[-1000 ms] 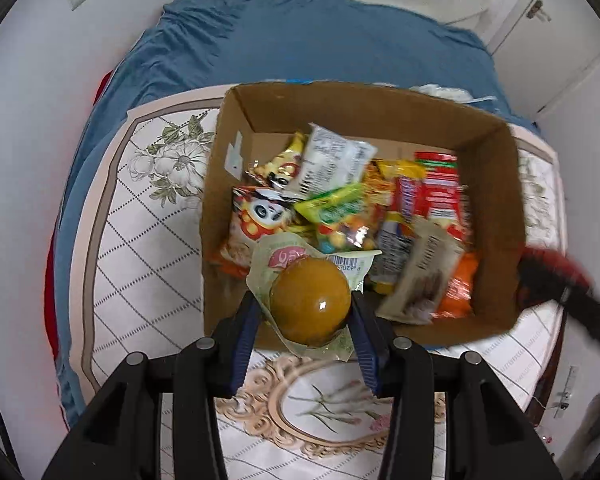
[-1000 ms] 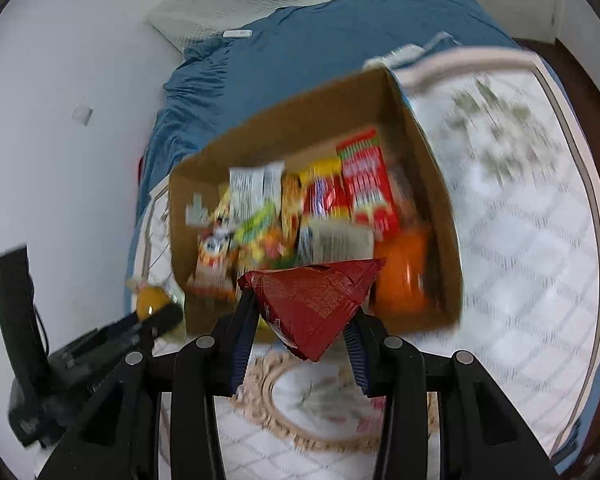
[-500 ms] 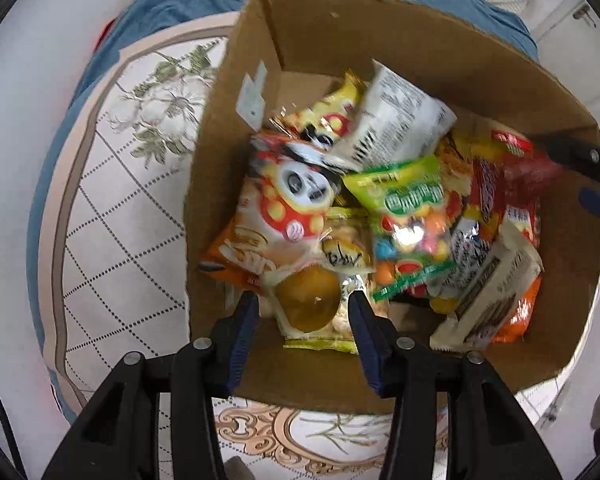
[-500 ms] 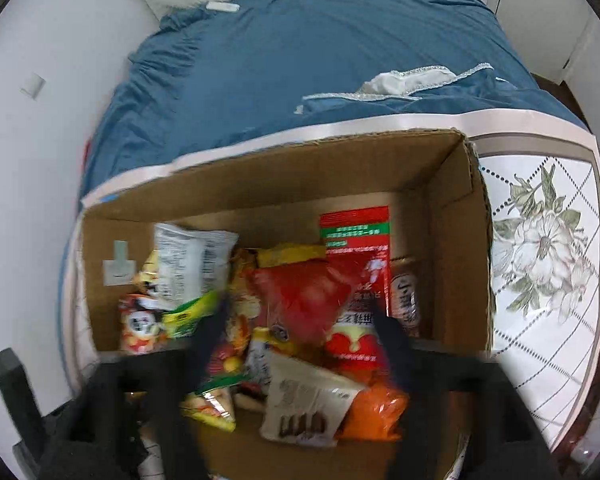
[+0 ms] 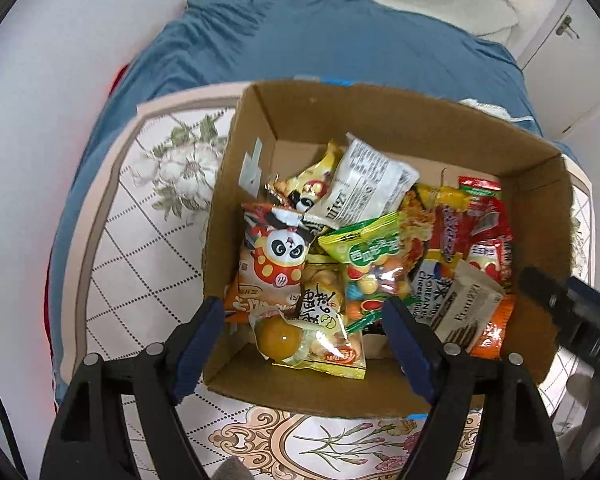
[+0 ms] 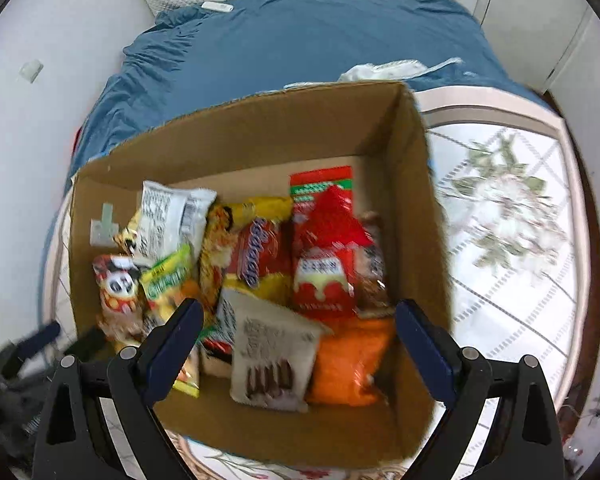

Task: Organize snacks
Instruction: 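Lift both open tools up and away from the box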

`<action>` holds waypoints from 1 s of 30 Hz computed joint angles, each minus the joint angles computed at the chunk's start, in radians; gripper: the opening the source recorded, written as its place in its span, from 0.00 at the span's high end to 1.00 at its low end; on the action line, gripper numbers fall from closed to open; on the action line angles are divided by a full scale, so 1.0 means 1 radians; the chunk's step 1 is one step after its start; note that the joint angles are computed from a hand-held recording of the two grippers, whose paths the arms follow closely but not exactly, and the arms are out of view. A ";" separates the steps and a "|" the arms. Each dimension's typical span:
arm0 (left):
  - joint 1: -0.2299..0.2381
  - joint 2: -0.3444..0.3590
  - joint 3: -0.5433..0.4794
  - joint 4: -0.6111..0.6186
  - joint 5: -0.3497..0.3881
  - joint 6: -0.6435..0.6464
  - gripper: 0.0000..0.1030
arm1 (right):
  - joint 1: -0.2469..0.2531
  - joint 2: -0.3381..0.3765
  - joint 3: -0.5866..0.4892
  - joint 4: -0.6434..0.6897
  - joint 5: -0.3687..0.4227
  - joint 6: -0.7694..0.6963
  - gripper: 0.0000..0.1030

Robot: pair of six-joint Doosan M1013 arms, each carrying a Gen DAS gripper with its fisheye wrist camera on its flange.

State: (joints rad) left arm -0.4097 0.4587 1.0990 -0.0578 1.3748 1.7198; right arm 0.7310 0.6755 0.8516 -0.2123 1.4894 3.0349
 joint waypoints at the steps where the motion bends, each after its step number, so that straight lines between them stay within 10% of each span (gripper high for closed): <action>1: -0.002 -0.008 0.006 0.001 -0.011 0.002 0.22 | 0.009 -0.001 -0.006 -0.013 0.017 0.011 0.04; 6: -0.005 -0.041 0.030 0.002 -0.043 0.019 0.04 | 0.042 -0.005 -0.027 -0.056 0.079 0.054 0.04; 30: 0.024 -0.309 0.152 -0.059 -0.134 0.092 0.04 | 0.231 0.028 -0.333 -0.298 0.364 0.119 0.03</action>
State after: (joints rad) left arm -0.3855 0.1496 1.2514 -0.1171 1.2404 1.8119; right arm 0.9624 0.7036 0.5190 -0.5103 1.8539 3.1538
